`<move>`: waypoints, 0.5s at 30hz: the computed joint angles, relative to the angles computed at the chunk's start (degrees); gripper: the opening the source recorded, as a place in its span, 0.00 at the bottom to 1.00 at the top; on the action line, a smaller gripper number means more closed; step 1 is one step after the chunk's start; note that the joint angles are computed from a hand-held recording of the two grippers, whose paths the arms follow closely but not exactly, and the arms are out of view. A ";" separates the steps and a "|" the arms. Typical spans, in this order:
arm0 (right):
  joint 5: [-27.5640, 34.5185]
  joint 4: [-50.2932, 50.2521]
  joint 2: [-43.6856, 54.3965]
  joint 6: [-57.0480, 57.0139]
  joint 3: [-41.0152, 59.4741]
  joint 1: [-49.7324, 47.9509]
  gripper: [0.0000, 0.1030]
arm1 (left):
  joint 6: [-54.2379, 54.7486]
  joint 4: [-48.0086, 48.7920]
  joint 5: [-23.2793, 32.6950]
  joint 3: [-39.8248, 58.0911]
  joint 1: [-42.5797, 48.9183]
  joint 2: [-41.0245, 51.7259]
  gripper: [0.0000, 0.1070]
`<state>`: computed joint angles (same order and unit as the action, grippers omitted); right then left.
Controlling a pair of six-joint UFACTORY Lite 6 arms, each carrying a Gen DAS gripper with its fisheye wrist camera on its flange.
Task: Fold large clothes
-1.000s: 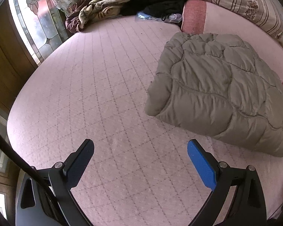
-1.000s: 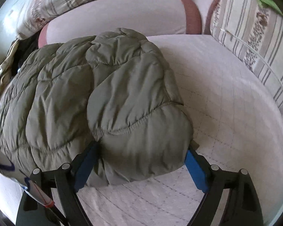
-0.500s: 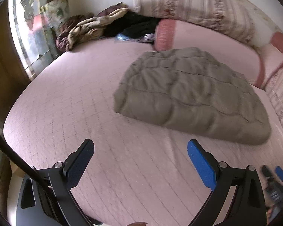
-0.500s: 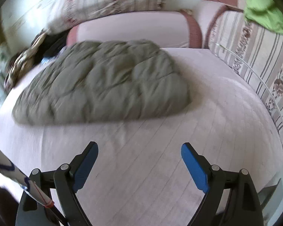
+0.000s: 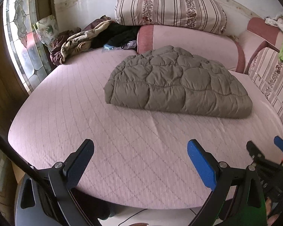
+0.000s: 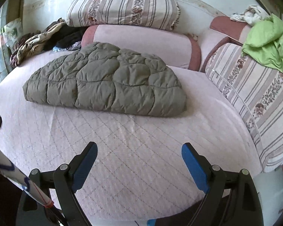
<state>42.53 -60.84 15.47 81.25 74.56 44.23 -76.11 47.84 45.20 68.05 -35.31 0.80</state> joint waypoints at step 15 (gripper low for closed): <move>3.01 4.67 -4.74 3.01 -6.22 2.60 0.91 | -3.06 -3.08 -0.21 -7.77 -7.43 -4.28 0.93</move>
